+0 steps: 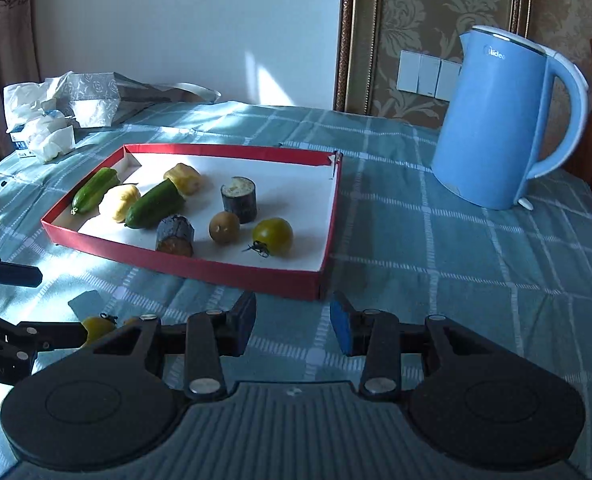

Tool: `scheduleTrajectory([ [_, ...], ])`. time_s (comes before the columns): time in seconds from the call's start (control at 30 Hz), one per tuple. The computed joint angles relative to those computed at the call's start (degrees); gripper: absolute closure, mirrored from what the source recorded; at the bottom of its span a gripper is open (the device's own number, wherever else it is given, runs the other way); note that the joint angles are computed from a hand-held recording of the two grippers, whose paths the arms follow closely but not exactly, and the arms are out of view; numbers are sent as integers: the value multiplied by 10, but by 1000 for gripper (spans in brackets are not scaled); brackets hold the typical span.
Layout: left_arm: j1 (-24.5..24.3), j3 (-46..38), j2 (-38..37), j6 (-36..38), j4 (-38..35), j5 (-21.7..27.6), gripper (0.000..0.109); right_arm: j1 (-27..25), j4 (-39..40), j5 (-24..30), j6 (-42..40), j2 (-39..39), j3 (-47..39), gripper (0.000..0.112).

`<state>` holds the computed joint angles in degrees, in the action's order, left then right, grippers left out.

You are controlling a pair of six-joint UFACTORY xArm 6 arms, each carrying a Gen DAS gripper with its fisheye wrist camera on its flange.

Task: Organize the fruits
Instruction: 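Close the left gripper on the green tomato on the cloth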

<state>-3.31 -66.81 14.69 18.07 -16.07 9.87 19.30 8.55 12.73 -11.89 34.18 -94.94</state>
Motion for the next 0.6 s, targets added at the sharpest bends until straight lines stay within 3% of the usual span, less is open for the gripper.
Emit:
scheduleTrajectory([
  [0.17,-10,-18,18,39,-18,18,34,-10,-64,-28,57,-41,77,72],
  [0.33,-15,-34,29,89,-59,36,41,-11,-81,-41,71,-61,112,72],
  [0.43,-16,-37,34,73,-37,39,43,-10,-81,-47,68,-67,121,72],
  [0.47,-16,-41,36,77,-44,46,46,-10,-75,-46,64,-68,122,72],
  [0.53,-16,-43,37,79,-50,50,61,-10,-75,-46,63,-68,123,73],
  [0.6,-16,-43,38,73,-43,45,63,-9,-68,-44,55,-68,123,73],
])
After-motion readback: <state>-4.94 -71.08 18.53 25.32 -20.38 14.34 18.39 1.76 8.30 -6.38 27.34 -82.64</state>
